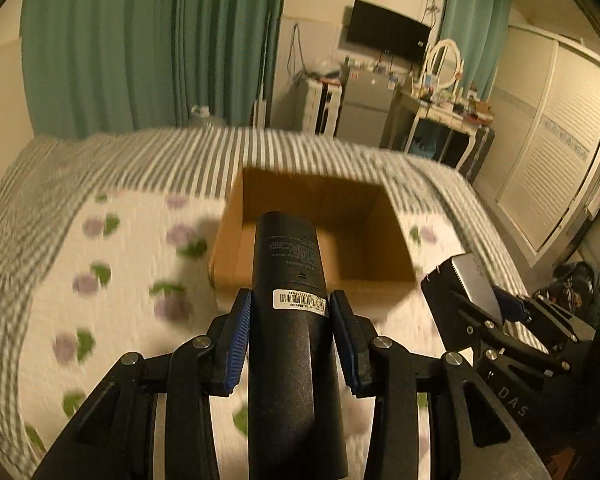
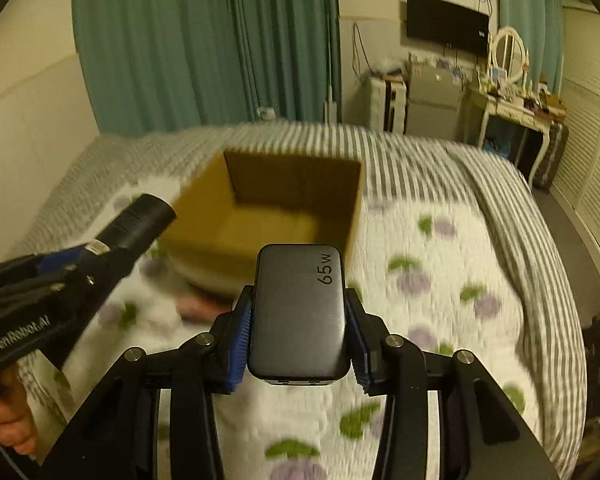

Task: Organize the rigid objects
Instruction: 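Lower the flashlight and power bank into the box and open both tools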

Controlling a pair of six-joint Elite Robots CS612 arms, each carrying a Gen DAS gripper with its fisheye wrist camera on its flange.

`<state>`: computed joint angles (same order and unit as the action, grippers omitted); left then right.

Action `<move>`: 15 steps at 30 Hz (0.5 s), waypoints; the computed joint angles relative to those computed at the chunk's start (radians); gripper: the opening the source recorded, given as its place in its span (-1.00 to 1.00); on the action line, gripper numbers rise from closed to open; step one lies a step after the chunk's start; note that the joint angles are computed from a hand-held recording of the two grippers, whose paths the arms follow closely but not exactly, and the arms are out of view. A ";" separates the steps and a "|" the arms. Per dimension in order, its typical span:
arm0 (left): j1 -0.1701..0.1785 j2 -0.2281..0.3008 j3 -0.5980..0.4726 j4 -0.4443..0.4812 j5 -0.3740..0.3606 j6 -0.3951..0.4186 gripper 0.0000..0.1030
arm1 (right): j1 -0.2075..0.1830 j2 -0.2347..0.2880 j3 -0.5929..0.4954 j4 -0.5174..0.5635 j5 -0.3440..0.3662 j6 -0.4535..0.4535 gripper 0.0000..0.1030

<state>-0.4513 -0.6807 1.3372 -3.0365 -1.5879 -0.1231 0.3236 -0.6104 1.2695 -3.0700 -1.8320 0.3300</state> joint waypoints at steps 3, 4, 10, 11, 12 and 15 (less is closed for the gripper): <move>0.003 0.036 -0.081 0.014 0.005 0.028 -0.24 | -0.015 0.030 -0.076 0.003 0.006 -0.033 -0.20; 0.003 0.053 -0.114 0.025 0.009 0.037 -0.24 | -0.020 0.042 -0.104 0.009 0.012 -0.041 -0.20; 0.009 0.184 -0.321 0.127 0.009 0.071 -0.24 | -0.052 0.160 -0.304 0.113 0.046 -0.071 -0.20; 0.011 0.209 -0.356 0.152 0.003 0.071 -0.24 | -0.058 0.187 -0.343 0.141 0.054 -0.069 -0.20; 0.012 0.220 -0.370 0.161 -0.002 0.068 -0.24 | -0.061 0.202 -0.365 0.159 0.059 -0.069 -0.20; 0.017 0.265 -0.427 0.194 -0.026 0.072 -0.24 | -0.072 0.251 -0.427 0.196 0.086 -0.072 -0.20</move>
